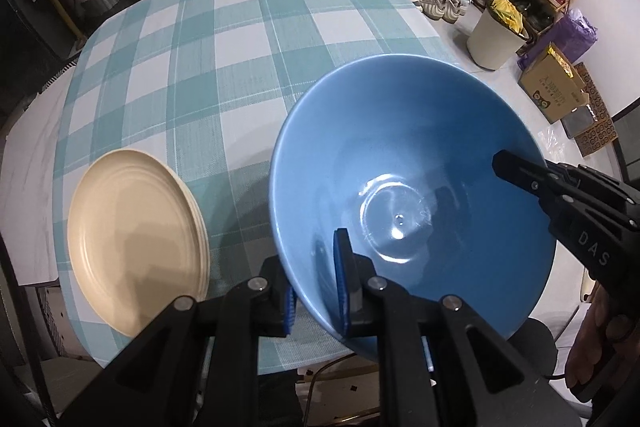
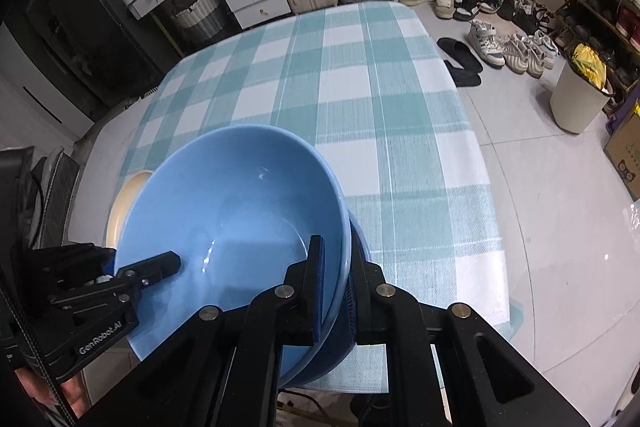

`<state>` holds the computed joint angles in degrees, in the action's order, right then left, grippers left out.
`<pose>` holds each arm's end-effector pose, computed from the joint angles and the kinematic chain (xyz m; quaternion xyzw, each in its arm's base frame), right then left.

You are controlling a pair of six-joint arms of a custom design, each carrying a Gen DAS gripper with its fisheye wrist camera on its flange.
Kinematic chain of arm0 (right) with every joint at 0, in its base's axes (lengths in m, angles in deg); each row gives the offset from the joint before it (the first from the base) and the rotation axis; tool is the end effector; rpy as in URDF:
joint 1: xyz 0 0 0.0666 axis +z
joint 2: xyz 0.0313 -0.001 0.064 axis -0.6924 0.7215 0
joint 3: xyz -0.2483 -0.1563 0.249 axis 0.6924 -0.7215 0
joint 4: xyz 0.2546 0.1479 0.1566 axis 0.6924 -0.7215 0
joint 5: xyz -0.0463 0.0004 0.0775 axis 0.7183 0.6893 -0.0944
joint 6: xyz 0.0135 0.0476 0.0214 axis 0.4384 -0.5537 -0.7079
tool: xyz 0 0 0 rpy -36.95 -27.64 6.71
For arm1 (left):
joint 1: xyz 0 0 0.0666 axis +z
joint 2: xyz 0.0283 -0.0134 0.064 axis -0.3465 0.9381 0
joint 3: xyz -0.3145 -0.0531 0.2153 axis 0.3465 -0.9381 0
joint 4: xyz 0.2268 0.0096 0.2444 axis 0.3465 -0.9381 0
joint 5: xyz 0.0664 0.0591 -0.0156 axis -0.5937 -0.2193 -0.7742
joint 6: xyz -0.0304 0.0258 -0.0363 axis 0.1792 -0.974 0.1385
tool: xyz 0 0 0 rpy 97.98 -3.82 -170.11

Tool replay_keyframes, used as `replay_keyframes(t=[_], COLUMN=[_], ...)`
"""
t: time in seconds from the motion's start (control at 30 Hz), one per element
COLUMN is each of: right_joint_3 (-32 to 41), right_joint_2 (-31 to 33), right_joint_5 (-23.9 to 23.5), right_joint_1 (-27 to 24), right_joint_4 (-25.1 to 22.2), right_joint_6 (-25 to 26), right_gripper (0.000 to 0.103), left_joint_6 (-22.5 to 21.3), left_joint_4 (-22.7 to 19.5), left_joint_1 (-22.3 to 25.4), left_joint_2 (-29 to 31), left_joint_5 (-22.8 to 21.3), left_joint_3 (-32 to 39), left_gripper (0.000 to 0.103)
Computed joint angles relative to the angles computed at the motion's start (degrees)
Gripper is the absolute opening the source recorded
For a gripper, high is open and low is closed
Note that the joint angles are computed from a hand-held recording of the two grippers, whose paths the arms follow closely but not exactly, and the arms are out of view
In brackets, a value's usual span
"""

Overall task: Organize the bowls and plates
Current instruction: 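Lower the held blue bowls with both tools into the remaining blue bowl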

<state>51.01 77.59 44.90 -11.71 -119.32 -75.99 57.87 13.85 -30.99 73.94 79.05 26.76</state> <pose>0.4931 0.3087 0.3805 -0.0406 0.9680 0.1210 0.2162 0.4918 -0.0945 0.3944 0.0722 0.9857 -0.0320 0.1486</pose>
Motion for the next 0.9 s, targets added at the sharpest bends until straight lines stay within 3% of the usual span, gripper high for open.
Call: replay_keyframes(t=[0.17,0.3,0.63,0.9], right_joint_3=[-2.5,-4.1,-5.6,-7.2], right_joint_2=[-0.3,-0.3,-0.4,-1.4], right_joint_5=[-1.2,-1.6,2.9,1.9], right_joint_1=[-0.3,-0.4,1.2,0.9], right_joint_4=[1.9,2.7,4.4,5.9], right_joint_6=[-0.6,-0.5,3.4,3.0], right_gripper=[0.009,0.009,0.010,0.010], left_joint_6=[-0.3,-2.1,-4.5,-3.5], left_joint_4=[2.6,5.9,10.3,13.3], left_joint_1=[-0.3,-1.7,-2.9,-2.9], left_joint_2=[-0.8,-2.1,-2.8,-2.8], left_joint_5=[-1.0,-4.5,-10.3,-9.7], left_joint_3=[-2.8,-5.4,-9.6,-12.2], left_gripper=[0.014,0.015,0.017,0.021])
